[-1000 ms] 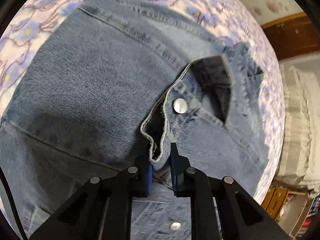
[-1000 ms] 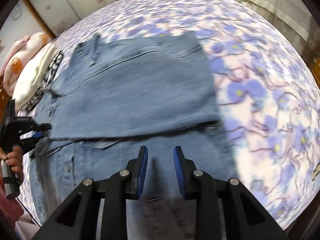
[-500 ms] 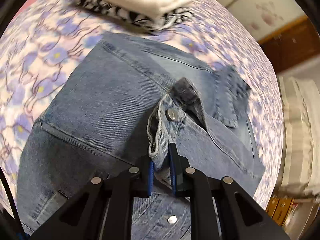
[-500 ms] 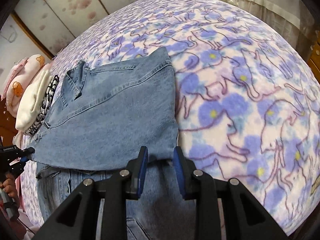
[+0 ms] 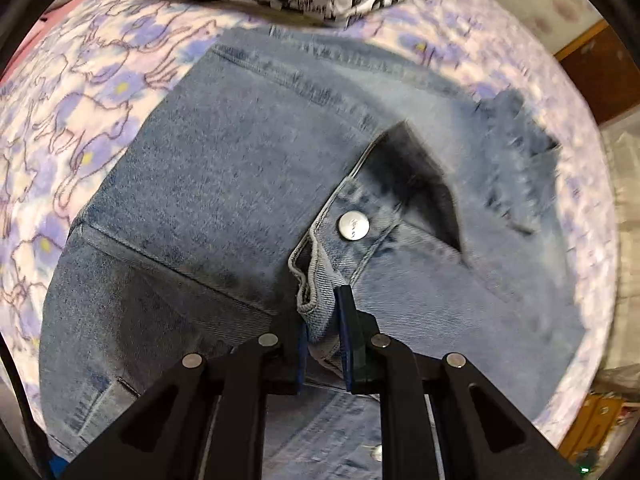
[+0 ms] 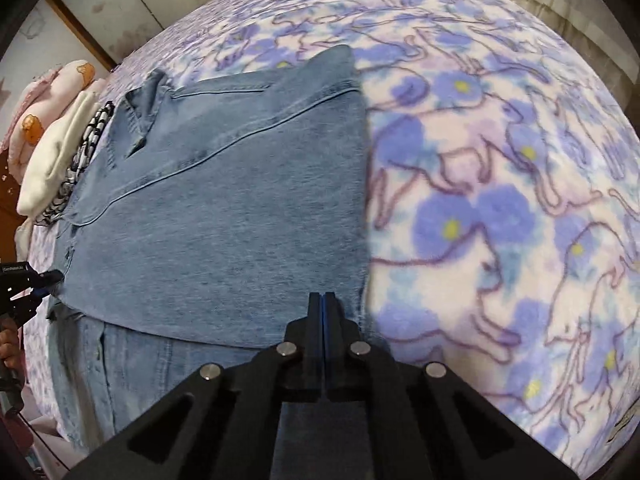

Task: Fold large clothes
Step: 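Grasp the jacket collar placket with the left gripper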

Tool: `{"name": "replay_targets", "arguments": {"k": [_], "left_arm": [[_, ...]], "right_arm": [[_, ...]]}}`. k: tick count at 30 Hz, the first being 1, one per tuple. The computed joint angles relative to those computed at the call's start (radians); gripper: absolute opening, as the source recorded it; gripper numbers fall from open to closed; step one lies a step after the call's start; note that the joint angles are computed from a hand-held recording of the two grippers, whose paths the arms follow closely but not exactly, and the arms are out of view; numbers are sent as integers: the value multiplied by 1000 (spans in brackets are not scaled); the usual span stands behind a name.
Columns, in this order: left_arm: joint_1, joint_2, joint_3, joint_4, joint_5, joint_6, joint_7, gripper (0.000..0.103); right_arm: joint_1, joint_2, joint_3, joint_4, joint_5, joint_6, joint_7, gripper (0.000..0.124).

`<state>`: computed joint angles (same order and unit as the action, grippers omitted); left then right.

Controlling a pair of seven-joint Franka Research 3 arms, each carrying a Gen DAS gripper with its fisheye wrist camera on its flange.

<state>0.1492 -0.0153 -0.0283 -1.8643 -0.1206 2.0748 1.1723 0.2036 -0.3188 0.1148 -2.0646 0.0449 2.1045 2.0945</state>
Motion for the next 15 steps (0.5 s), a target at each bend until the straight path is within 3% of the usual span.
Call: {"name": "replay_targets", "arguments": {"k": [4, 6, 8, 10, 13, 15], "left_arm": [[-14, 15, -14, 25, 91, -21, -7, 15], [-23, 17, -21, 40, 156, -38, -31, 26], [-37, 15, -31, 57, 262, -69, -78, 35], [-49, -10, -38, 52, 346, -66, -79, 35], [-63, -68, -39, 20, 341, -19, -5, 37], [-77, -98, -33, 4, 264, 4, 85, 54]], "right_arm": [[-4, 5, 10, 19, -34, -34, 9, 0], [-6, 7, 10, 30, -57, -52, 6, 0], [-4, -13, 0, 17, -37, -25, 2, 0], [3, -38, -12, -5, -2, 13, -25, 0], [17, -56, -21, -19, 54, 50, -91, 0], [36, -51, -25, -17, 108, 75, -144, 0]]}}
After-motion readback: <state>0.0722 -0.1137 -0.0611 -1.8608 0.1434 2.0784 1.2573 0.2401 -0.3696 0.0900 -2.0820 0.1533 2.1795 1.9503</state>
